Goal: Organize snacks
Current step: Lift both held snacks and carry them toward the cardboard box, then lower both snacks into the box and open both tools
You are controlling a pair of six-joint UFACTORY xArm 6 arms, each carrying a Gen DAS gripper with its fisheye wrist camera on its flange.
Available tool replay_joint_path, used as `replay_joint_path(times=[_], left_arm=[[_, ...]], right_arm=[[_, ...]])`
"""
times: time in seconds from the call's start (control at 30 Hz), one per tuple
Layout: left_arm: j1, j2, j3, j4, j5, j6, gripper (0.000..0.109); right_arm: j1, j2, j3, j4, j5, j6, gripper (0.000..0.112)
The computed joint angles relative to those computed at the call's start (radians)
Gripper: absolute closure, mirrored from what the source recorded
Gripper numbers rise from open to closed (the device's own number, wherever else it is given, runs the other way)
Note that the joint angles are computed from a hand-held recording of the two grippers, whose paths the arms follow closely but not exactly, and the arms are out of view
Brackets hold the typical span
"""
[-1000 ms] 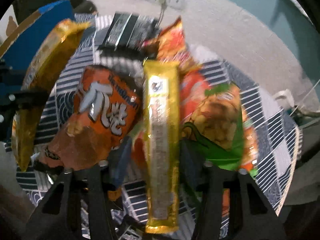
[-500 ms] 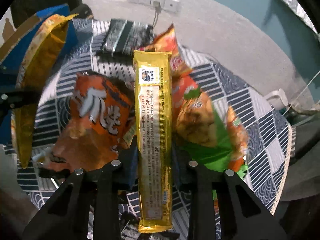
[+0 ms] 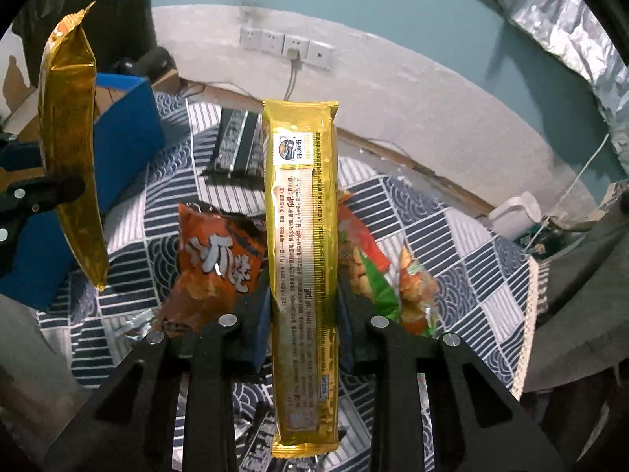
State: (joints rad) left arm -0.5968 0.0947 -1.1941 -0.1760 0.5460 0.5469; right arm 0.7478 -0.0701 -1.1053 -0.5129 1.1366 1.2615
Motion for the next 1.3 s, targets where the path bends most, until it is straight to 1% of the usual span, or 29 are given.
replay_joint_path(times=[0.2,0.5,0.67,0.87,1.1,1.3], left_arm=[[0.006,-0.072,0.030,-0.048,0.003,0.055,0.076],[0.028,-0.164,0.065,-0.102,-0.017,0.117,0.076],[0.059,-0.196,0.065,-0.125,-0.032,0.149,0.076],[0.102,-0.209,0.059,-0.150,-0.041,0.168,0.076],[0.164,-0.181,0.029,-0.158,-0.035,0.177,0.076],[0.209,-0.152,0.013,-0.140,-0.041,0.162,0.076]], right_arm=[[0.035,-0.012,-0.046,-0.020,0.048,0.030,0.086],[0.087,0.001,-0.144,-0.062,0.114,0.049,0.086],[0.106,0.052,-0.243,-0.080,0.144,0.025,0.086],[0.110,0.124,-0.351,-0.090,0.147,-0.020,0.086],[0.101,0.233,-0.504,-0.087,0.139,-0.082,0.086],[0.088,0.344,-0.656,-0.070,0.132,-0.151,0.086]])
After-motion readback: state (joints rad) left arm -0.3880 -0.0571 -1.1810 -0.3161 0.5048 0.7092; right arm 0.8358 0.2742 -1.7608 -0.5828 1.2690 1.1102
